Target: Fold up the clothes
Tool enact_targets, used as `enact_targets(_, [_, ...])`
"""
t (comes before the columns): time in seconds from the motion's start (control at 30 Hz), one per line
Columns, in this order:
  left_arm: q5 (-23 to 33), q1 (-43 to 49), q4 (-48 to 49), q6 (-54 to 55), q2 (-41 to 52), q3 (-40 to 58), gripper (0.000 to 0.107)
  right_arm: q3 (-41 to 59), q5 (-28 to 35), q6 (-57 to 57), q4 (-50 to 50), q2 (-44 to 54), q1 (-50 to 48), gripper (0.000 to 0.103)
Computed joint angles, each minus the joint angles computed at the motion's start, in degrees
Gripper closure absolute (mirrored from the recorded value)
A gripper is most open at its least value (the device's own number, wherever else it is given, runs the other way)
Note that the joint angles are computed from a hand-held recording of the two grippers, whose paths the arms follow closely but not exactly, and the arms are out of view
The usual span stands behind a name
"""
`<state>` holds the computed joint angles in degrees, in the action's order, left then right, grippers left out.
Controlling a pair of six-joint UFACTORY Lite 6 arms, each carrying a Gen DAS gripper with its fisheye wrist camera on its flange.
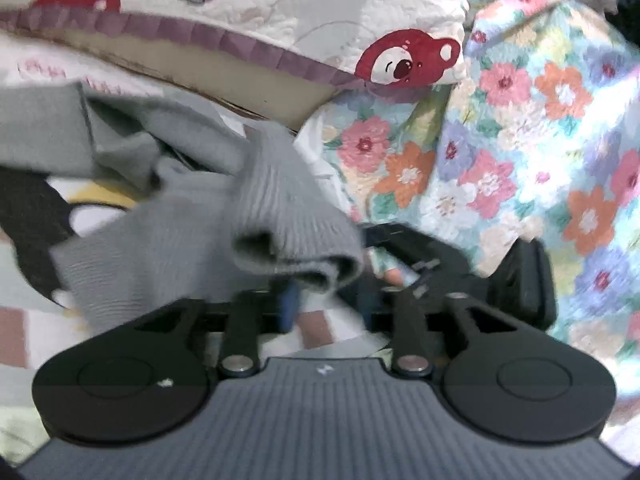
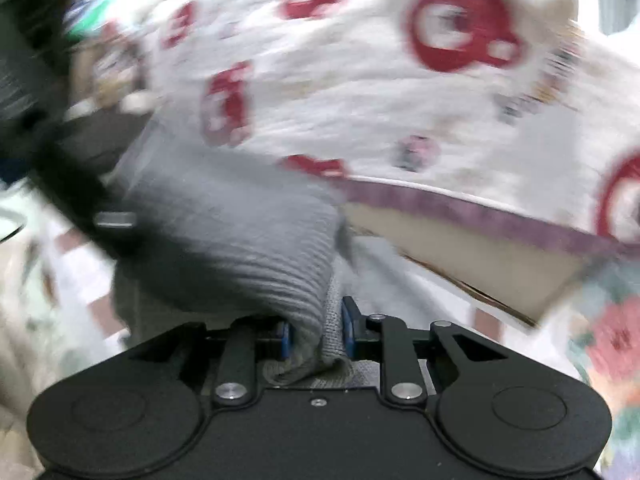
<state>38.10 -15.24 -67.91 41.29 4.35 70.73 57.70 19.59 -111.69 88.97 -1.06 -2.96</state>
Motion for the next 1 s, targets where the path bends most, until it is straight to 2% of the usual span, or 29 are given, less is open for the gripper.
enact_targets(0.07, [-2.0, 0.1, 6.8, -3.1, -1.3, -0.5, 0.041, -0.3, -0.8, 4.4, -2.1, -1.2, -3.8, 0.08])
enact_targets(0.17, [-3.6, 1.2, 21.5, -15.4, 3.3, 2.5, 0.04, -1.3, -0.7, 12.7, -8.7, -3.4, -9.9, 0.089])
enact_targets(0.27, [-2.7, 4.4, 19.4, -13.0, 10.7, 5.8, 0.039, -3.7, -1.0, 17.6, -13.4, -5.3, -15.4, 0.091])
enact_targets(0.33, [-1.1, 6.3, 14.8, -10.1, 18.0, 10.1, 0.039, -4.1, 1.7, 22.8, -17.6, -4.0, -19.2, 0.091])
enact_targets(0.43, [2.1, 6.7, 12.3, -11.1, 30.1, 20.3, 0.038, -4.5, 7.3, 21.9, -16.2, -0.8, -23.5, 0.091])
enact_targets(0.5, [3.0, 5.6, 11.6, -12.0, 35.0, 25.2, 0.038, -5.1, 5.9, 21.0, -16.6, -0.1, -23.0, 0.091])
enact_targets(0.57, [-0.9, 3.2, 12.8, -10.4, 36.6, 26.8, 0.038, -5.5, 4.1, 20.2, -16.9, 0.7, -22.1, 0.091])
enact_targets(0.63, [-6.5, 0.0, 20.2, -14.1, 37.5, 28.0, 0.037, -5.2, 4.2, 21.2, -18.4, 1.4, -22.6, 0.091])
enact_targets(0.73, [-7.8, -1.8, 25.2, -17.6, 40.9, 30.9, 0.038, -2.8, 3.8, 26.0, -24.4, 3.6, -22.7, 0.091])
enact_targets(0.77, [-6.4, -1.7, 23.1, -15.4, 41.7, 31.3, 0.043, -2.3, 3.8, 27.9, -26.9, 4.0, -22.7, 0.091])
enact_targets(0.83, [-2.5, -1.0, 17.8, -9.0, 42.7, 32.0, 0.08, -1.6, 3.8, 30.6, -31.6, 5.0, -22.6, 0.091])
enact_targets(0.87, [0.9, -0.4, 15.8, -8.2, 43.8, 33.3, 0.095, -0.9, 3.7, 32.3, -34.3, 5.8, -22.4, 0.091])
enact_targets(0.9, [2.6, 0.1, 12.8, -6.8, 43.9, 32.9, 0.095, -0.2, 3.7, 34.0, -37.1, 6.7, -22.2, 0.091])
enact_targets(1.0, [1.4, 0.0, 9.7, -4.3, 41.6, 29.6, 0.095, 2.4, 0.0, 43.3, -50.7, 9.5, -21.3, 0.092])
